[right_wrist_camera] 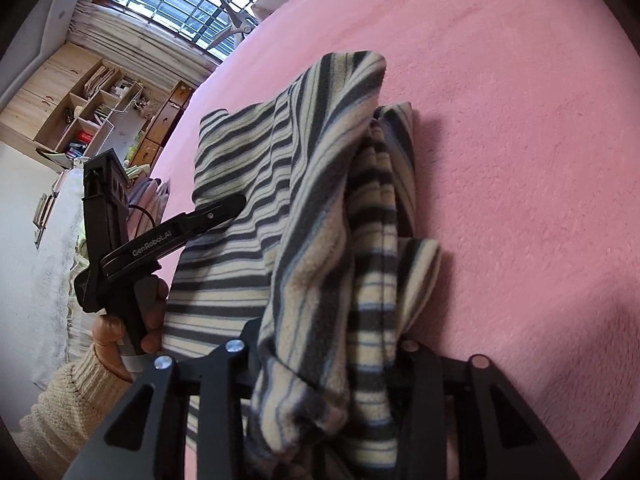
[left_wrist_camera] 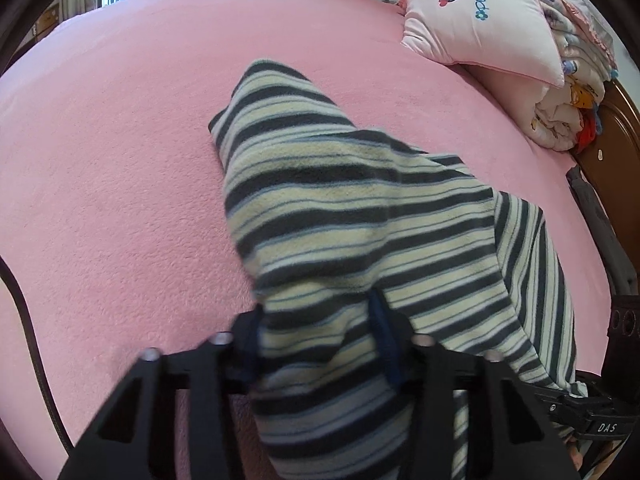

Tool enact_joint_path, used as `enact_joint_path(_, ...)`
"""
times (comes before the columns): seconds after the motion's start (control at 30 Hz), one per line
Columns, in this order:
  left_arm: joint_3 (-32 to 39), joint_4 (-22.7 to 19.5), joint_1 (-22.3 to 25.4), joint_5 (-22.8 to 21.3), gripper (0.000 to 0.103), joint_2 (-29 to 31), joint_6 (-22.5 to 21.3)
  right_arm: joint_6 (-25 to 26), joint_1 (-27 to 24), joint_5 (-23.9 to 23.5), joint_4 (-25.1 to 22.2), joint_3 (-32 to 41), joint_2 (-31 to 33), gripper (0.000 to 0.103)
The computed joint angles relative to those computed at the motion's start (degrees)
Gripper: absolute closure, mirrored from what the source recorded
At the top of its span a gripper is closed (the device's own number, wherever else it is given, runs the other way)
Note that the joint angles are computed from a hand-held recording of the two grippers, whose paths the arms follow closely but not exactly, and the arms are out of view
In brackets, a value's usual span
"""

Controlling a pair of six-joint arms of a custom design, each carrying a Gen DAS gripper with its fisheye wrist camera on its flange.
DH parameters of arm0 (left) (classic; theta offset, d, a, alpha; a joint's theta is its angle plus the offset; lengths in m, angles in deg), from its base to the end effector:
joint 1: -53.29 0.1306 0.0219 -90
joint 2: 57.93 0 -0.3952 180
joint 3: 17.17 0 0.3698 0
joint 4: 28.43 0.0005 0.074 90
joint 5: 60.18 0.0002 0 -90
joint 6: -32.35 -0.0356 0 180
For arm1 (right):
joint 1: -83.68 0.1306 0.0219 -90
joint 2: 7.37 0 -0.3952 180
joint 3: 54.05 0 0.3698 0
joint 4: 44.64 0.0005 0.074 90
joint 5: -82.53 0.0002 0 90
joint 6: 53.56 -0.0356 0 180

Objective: Fold small clothes
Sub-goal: 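Grasp the folded striped shirt with both tools and lift it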

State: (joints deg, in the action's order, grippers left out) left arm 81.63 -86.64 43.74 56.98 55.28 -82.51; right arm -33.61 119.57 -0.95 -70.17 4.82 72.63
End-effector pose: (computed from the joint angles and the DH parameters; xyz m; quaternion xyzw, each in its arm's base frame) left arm 0.5566 -0.1106 0.3009 0.3181 0.9074 -0.2105 0.1765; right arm 0.3050 0.2151 0.3068 0.2926 0.8807 0.2625 0.2642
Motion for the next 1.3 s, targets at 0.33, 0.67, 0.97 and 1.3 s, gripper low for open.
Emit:
enact_joint_path(0.33,-11.45,13.81,-1.83,-7.16,0.087,-10.61,0.86,0.75,3.92,7.88,-8.64,4.86,0.92,0.074)
enact_joint_path(0.67,-13.11,6.98,1.07,-5.66,0.088,-21.11,-2.60,-2.12,11.91,17.09,-20.59,13.43,0.20,0.075)
enact_joint_path(0.97,-10.27,-11.88,14.29,1.75,0.088,-29.75,-14.75,-9.54,24.46,23.57,-28.13,22.21,1.33,0.075)
enact_joint_path(1.3,2.31,-28.79,33.49,11.82,0.088,-28.74,-27.95,-5.81,30.82,27.80,-34.31,40.30,11.11,0.075)
